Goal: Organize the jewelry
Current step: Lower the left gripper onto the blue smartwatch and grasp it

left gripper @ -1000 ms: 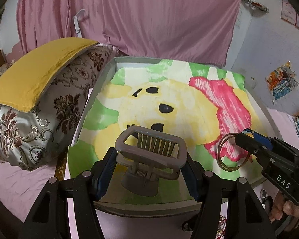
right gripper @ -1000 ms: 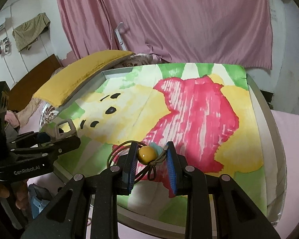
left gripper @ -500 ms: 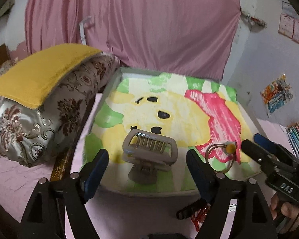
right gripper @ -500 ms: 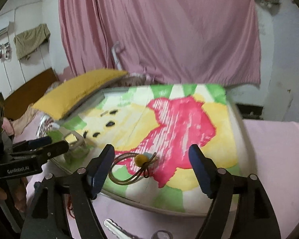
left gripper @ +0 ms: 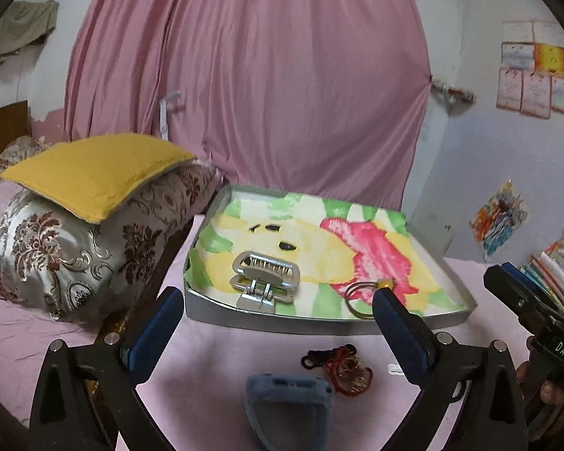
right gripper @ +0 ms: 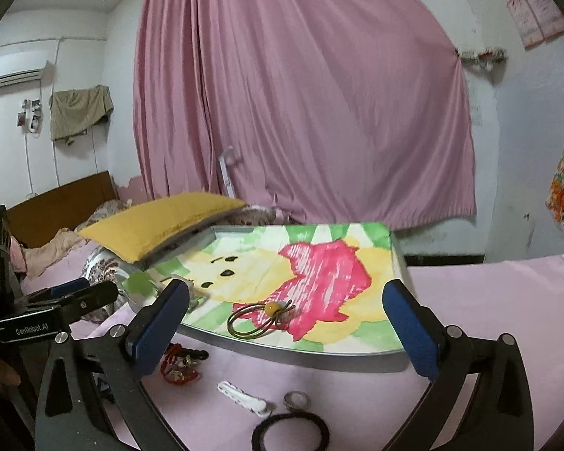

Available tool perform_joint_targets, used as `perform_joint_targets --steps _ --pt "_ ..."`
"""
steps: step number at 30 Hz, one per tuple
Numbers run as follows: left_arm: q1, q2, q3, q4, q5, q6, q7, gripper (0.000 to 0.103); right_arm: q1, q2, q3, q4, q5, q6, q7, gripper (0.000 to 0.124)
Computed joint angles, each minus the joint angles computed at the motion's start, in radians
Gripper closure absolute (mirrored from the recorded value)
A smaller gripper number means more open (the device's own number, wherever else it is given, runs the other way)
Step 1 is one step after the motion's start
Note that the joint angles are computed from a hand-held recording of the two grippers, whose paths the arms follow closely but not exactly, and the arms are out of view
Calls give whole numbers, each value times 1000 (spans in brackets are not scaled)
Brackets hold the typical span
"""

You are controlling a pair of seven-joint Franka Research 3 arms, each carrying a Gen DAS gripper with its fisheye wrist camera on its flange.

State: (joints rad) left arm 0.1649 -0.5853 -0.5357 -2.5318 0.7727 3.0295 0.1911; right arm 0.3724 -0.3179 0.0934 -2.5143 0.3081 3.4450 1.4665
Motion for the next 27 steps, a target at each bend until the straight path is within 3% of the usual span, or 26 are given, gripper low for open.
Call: perform_joint_targets --steps 4,6,9,12,20,25,27 --pt "76 -90 -69 -42 23 65 -70 1 -19 -48 28 -58 9 58 -17 23" --pt "85 -119 -84 -57 10 76 -68 1 -16 -66 28 -79 9 65 -20 23" --pt "106 -165 -116 -81 -14 97 -65 1 19 -97 -10 -107 -5 36 -3 23" --pt "105 -201 -136 -103 -39 89 -41 1 3 -116 4 -123 1 -12 -2 23" --pt "-18 -139 -79 -118 -80 -1 56 1 -72 -130 66 -132 11 -162 10 23" --pt "-146 -22 -4 -56 -106 -200 143 1 -86 -121 68 -119 -1 -242 30 23" --pt "-186 12 32 -44 -103 -226 159 1 -74 -115 58 -112 -6 -256 34 23"
